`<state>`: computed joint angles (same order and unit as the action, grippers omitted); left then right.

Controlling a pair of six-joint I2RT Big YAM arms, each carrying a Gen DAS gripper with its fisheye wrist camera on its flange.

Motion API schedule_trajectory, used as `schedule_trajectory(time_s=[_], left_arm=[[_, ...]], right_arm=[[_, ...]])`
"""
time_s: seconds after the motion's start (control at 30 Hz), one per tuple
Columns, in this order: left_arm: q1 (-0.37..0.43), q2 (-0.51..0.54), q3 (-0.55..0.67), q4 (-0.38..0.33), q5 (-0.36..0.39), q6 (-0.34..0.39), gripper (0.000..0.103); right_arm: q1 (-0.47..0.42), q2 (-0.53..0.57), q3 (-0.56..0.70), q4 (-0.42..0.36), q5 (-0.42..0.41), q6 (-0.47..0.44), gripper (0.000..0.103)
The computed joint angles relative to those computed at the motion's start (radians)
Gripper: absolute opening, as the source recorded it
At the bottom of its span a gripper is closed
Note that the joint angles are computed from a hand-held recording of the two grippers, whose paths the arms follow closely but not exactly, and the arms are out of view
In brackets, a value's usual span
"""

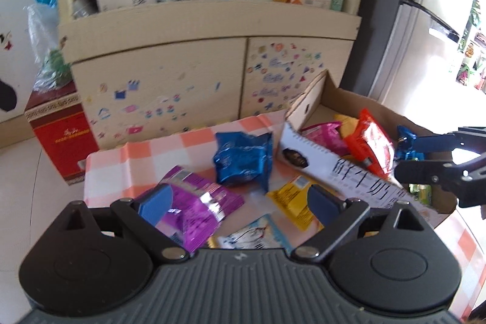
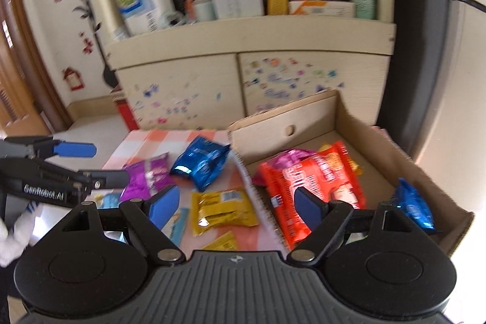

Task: Organize snacks
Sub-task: 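Withdraw both open tools from the box toward the remaining snacks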

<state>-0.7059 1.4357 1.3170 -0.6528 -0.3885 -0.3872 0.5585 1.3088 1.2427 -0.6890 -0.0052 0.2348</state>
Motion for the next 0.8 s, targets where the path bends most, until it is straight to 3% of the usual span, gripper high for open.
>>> schedule_trajectory(time_s=[0.17,0.53,0.8], left_arm=[[0.030,-0.020,-0.042,-0.027,0.012,-0.023,0.095],[0.049,-0.017,-0.102,-0.063,0.011,0.039,0.095],[0.077,0.001,-0.111,-0.077,0.004,-0.050,0.095]], right_arm=[[0.019,0.023,0.010,-0.019,-0.043,-0.040,0.088],[0.041,0.077,0.025,-0.088,-0.130,-0.128,0.088],[0.054,0.132,0.044,-0.144,-0.104,-0.130,0.088]])
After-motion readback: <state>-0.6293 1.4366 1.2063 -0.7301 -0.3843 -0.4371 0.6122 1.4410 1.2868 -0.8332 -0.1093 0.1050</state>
